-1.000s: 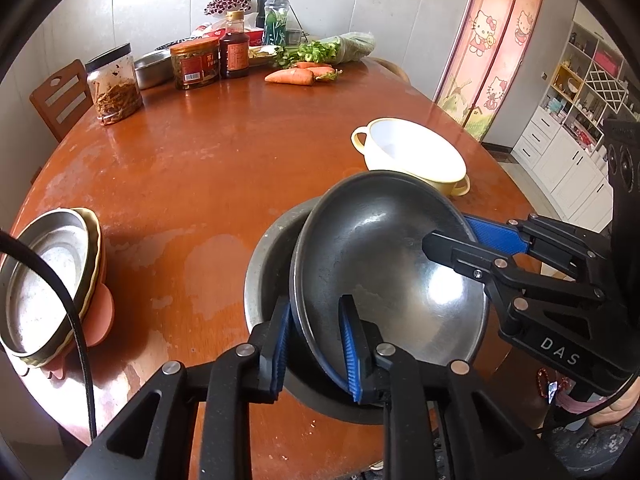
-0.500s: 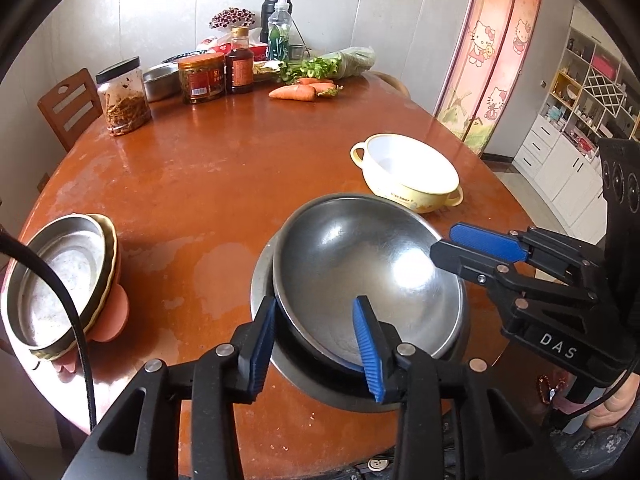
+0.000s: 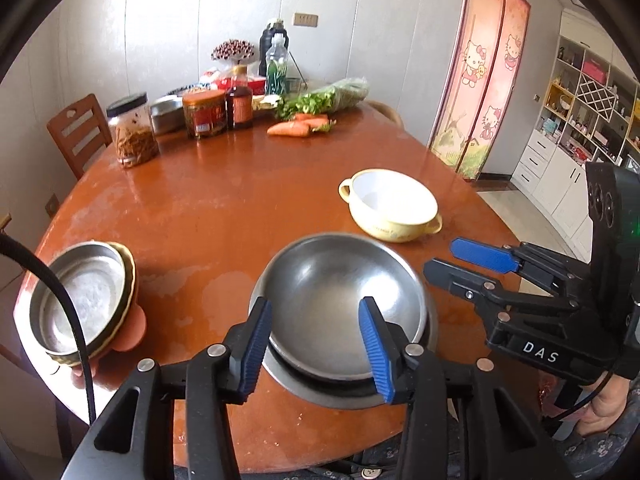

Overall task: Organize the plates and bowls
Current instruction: 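Set the steel bowl down inside the basin and open the left tool, then move the left tool to the yellow-rimmed white bowl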

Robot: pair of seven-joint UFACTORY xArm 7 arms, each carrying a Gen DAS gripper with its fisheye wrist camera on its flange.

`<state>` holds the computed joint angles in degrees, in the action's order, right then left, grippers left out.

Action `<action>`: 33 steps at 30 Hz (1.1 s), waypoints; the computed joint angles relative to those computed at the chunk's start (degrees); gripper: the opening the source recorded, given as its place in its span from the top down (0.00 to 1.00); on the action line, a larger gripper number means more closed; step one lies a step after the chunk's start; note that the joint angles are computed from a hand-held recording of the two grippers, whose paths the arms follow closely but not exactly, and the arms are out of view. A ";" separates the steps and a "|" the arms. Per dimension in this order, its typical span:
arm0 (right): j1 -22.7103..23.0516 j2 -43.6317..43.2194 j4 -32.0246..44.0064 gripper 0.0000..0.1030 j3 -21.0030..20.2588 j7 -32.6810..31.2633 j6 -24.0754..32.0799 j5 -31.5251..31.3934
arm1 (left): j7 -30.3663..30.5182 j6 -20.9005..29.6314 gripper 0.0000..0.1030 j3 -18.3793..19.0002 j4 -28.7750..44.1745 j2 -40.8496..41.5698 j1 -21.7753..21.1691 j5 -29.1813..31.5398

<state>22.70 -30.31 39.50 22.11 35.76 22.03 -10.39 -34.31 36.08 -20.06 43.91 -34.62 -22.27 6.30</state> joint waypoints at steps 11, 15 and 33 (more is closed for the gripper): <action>-1.48 -4.76 -3.36 0.48 -1.19 1.05 -0.98 0.60 | 0.98 0.72 0.54 -0.27 4.86 4.94 -0.43 0.45; -2.11 -5.05 -3.40 0.48 -2.19 -0.24 -0.96 0.88 | 2.73 0.26 0.53 0.76 8.81 9.74 -1.23 -0.42; -5.61 6.73 5.11 0.47 -10.63 -13.56 0.44 4.66 | 0.87 9.03 0.51 3.72 30.25 31.85 -4.72 2.33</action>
<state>17.08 -23.58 44.61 11.48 22.20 22.48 -5.72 -33.44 45.11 -16.34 74.16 -2.78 -26.99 8.63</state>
